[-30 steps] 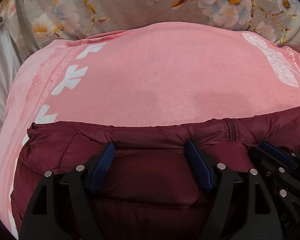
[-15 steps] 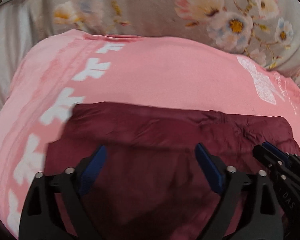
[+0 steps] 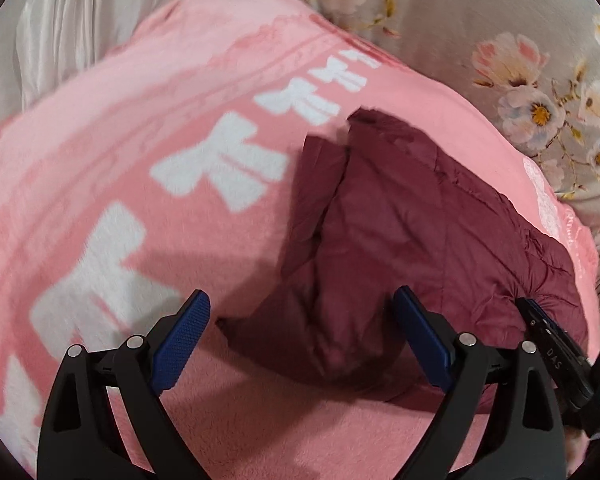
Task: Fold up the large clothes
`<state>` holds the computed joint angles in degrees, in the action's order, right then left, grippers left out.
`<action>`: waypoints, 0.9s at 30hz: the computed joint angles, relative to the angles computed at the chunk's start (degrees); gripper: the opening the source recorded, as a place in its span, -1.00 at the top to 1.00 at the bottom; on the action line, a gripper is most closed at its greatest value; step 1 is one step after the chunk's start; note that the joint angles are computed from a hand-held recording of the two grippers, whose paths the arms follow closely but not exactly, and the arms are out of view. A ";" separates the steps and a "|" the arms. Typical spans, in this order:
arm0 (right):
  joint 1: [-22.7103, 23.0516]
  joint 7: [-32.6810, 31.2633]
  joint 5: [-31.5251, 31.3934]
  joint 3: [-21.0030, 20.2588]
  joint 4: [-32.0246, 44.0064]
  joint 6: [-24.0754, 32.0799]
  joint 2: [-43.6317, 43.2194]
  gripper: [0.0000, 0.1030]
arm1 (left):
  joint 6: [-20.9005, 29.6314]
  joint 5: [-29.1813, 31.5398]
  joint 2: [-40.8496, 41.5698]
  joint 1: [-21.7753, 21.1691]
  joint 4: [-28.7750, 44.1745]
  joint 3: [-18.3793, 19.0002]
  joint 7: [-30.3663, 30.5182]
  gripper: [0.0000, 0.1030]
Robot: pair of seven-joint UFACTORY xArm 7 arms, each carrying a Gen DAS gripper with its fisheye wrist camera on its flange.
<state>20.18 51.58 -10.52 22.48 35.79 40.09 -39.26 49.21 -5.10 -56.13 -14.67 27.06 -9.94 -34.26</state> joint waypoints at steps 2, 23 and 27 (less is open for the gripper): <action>-0.75 1.09 -0.89 1.21 0.43 0.64 0.51 0.53 | -0.83 -2.49 -0.95 -1.13 -1.93 1.70 -0.40 -0.77; 6.01 5.97 5.53 2.87 -2.66 11.11 -12.40 0.53 | -7.02 -6.66 0.66 -5.47 3.53 2.35 5.00 0.73; 5.56 6.90 5.44 3.61 -4.44 8.50 -11.96 0.53 | -8.52 -6.53 1.75 -7.26 8.09 0.39 6.55 0.73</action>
